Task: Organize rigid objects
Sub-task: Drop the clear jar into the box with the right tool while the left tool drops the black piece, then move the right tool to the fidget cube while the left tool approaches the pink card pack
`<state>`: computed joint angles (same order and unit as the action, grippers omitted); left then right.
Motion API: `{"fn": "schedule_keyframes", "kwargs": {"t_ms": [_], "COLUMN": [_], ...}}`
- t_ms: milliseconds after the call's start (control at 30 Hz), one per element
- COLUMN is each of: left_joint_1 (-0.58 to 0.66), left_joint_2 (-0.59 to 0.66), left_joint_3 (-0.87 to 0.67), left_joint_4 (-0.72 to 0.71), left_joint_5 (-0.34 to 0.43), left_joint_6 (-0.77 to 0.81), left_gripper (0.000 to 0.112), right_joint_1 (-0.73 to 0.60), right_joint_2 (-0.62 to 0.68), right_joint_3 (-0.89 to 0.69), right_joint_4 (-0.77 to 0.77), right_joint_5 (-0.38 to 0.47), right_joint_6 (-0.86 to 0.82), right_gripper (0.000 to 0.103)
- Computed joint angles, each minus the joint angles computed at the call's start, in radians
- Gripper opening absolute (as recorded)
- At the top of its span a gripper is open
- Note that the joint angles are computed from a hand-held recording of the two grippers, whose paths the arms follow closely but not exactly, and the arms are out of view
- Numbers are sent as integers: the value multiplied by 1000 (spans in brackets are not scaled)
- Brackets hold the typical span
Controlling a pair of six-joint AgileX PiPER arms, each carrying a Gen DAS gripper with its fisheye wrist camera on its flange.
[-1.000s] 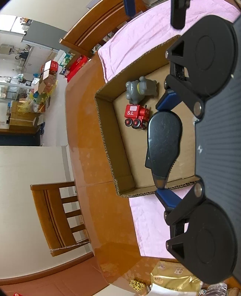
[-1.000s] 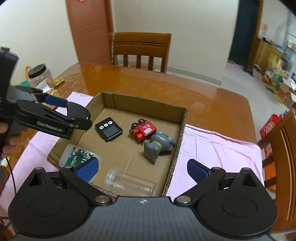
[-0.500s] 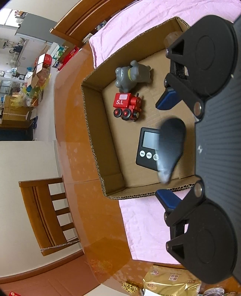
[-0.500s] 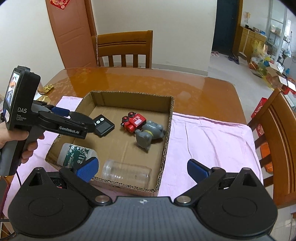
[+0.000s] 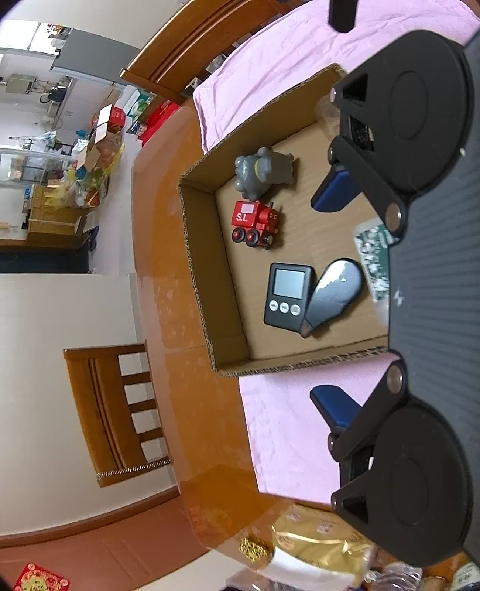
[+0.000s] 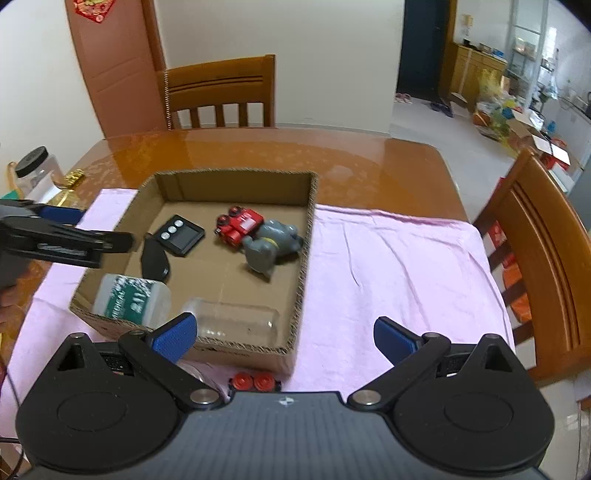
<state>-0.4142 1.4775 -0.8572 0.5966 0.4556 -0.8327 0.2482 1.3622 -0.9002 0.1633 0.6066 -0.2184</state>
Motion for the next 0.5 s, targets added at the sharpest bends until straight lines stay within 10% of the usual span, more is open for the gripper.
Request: {"fn": "schedule_keyframes", "kwargs": {"t_ms": [500], "left_joint_1": [-265], "left_joint_2": [-175], "left_joint_3": [260], "left_joint_4": [276], "left_joint_5": [141], "left_joint_6": [-573], "left_gripper": [101], "right_joint_1": [-42], "right_joint_2": [-3], "right_joint_3": [268], "right_joint_4": [-53], "right_joint_5": [-174], "right_joint_6": [35], "right_gripper": [103]}}
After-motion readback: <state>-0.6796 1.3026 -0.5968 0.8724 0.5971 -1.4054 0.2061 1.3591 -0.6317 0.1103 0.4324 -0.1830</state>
